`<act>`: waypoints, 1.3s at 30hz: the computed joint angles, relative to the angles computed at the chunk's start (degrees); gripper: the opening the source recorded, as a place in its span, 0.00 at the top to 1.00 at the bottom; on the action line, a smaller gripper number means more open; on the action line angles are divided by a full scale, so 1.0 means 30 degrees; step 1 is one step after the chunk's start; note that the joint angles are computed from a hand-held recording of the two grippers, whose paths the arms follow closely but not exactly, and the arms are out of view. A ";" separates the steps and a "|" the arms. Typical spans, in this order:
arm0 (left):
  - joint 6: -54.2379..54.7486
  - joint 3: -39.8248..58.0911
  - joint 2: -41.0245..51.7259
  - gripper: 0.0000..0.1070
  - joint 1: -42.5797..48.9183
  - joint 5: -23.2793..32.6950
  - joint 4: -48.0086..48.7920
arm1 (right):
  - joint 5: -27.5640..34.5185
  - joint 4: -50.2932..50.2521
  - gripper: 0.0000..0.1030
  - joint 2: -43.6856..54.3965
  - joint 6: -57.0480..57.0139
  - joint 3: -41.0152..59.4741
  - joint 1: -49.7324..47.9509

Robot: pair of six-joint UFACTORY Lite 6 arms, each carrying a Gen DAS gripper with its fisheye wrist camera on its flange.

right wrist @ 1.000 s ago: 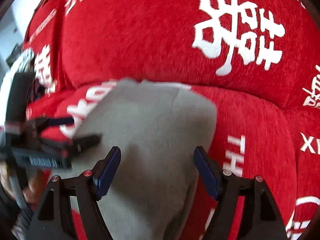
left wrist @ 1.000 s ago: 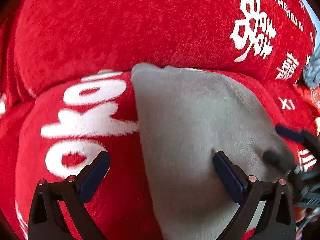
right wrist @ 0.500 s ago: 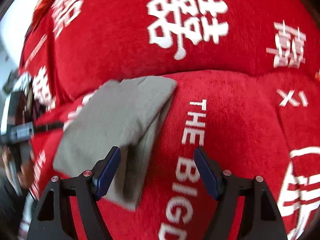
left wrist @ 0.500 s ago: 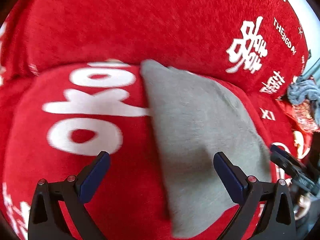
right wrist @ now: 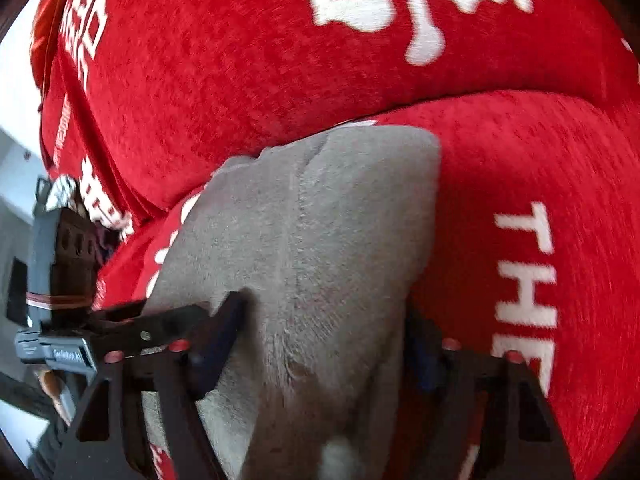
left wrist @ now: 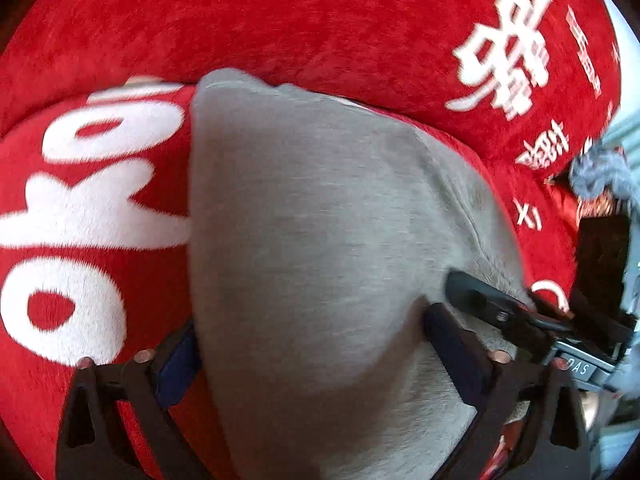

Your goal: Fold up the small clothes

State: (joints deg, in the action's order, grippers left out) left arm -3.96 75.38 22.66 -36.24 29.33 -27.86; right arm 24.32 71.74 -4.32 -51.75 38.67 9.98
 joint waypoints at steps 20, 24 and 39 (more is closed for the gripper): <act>-0.5939 -0.2743 -0.3797 0.52 -0.1687 -0.1282 0.6090 | -0.3919 -1.0419 0.59 -0.2562 1.2161 -0.0429 0.4383; -0.6286 -0.3382 -0.4571 0.55 -0.1808 -0.1022 0.6246 | -0.3520 -1.3146 0.59 -0.2985 1.5334 -0.0369 0.4966; -0.8422 -0.7994 -0.9548 0.55 -0.2863 -0.0669 0.7518 | -0.2945 -2.3549 0.60 -0.5482 2.8879 -0.1638 0.9235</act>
